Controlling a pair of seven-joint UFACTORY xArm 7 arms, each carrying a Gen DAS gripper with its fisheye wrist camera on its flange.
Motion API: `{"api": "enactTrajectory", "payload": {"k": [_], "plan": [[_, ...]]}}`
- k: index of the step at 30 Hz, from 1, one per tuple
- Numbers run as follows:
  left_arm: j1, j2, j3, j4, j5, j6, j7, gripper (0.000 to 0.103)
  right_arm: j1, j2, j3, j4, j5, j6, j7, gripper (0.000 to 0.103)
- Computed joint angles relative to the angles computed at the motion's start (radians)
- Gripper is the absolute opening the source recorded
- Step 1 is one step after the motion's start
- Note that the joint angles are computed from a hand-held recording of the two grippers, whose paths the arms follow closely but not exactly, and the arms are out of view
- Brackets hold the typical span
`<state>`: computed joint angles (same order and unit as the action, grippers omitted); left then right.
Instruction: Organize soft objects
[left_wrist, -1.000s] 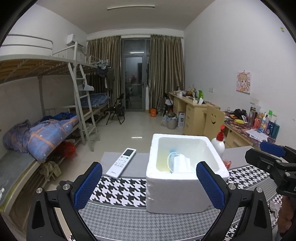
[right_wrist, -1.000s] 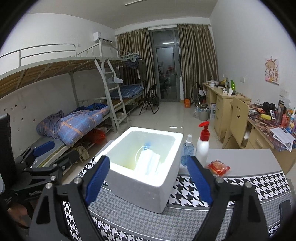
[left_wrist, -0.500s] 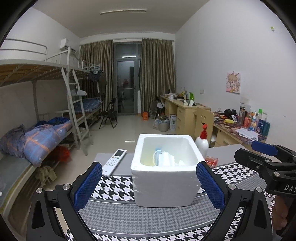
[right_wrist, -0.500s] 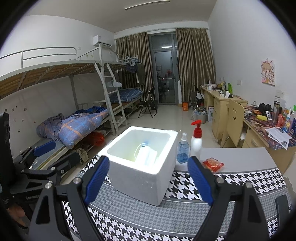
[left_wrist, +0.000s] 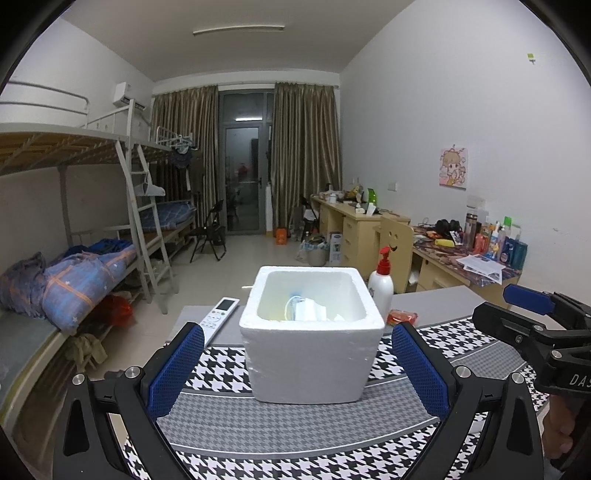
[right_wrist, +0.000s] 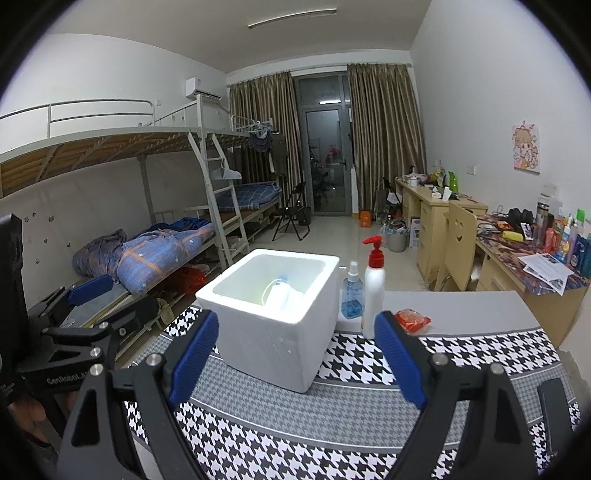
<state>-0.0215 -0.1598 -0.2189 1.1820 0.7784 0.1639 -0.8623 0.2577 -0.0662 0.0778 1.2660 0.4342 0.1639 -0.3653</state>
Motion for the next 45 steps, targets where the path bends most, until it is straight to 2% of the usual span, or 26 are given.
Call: {"api": "enactTrajectory", "payload": {"k": [11,19,25,29,31,38,40,45], "plan": [[0.014,-0.05,-0.028,-0.061,-0.027,-0.03,0.014,0.102,0.036,-0.08,-0.038,-0.099,0.036,-0.033,-0.037,0.089],[0.078,-0.078,-0.091,-0.092,0.005,-0.054,-0.029,0.102,0.078,-0.116,-0.074,-0.155,0.054,-0.065,-0.055,0.089],[0.145,-0.111,-0.146,-0.126,0.047,-0.088,-0.09,0.102,0.12,-0.148,-0.111,-0.197,0.079,-0.08,-0.104,0.089],[0.202,-0.126,-0.201,-0.145,0.072,-0.098,-0.133,0.102,0.123,-0.163,-0.11,-0.229,0.054,-0.106,-0.093,0.089],[0.22,-0.133,-0.22,-0.154,0.083,-0.104,-0.145,0.102,0.15,-0.174,-0.131,-0.249,0.063,-0.123,-0.103,0.089],[0.275,-0.184,-0.254,-0.216,0.029,-0.187,-0.143,0.102,0.151,-0.209,-0.134,-0.307,-0.015,-0.147,-0.059,0.089],[0.31,-0.203,-0.284,-0.229,0.01,-0.194,-0.144,0.102,0.136,-0.214,-0.124,-0.318,-0.045,-0.15,-0.029,0.089],[0.379,-0.237,-0.346,-0.253,-0.04,-0.201,-0.128,0.102,0.194,-0.226,-0.184,-0.341,-0.05,-0.165,-0.03,0.089]]}}
